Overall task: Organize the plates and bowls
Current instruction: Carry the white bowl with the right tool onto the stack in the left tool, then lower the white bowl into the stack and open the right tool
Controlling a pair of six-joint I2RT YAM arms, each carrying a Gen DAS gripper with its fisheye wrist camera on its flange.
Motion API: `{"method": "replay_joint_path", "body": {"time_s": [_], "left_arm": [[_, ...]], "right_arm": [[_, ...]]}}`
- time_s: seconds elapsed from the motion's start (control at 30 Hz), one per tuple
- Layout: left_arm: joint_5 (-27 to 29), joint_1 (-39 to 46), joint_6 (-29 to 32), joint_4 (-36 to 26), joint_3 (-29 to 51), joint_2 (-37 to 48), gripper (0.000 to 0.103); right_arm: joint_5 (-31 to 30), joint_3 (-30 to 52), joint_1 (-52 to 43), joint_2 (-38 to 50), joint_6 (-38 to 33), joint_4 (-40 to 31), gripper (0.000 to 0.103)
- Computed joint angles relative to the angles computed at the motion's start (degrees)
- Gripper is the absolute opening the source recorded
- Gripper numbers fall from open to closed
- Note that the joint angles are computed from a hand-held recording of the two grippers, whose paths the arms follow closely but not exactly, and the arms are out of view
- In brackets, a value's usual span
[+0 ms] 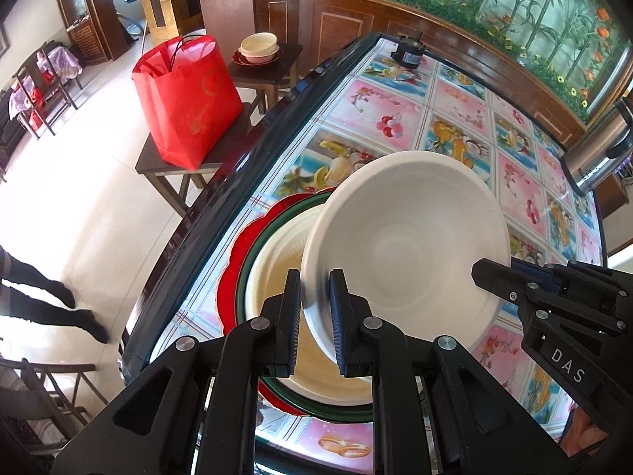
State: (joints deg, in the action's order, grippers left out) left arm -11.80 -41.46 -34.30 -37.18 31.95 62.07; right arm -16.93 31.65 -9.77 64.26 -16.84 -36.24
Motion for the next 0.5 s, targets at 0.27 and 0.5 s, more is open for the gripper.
{"method": "replay_joint_path", "body": {"time_s": [0.27,0.5], "left_arm": [[0.7,1.4,1.0,1.3,-1.5,1.1,0.015],[1.4,2.6,1.5,3.1,-2.5,2.7,0.015]], "right_arm": [[2.3,-0.9,3.7,1.3,1.8,1.9,0.012],[4.4,-1.4,6.5,2.7,3.1,3.6,0.012]]}}
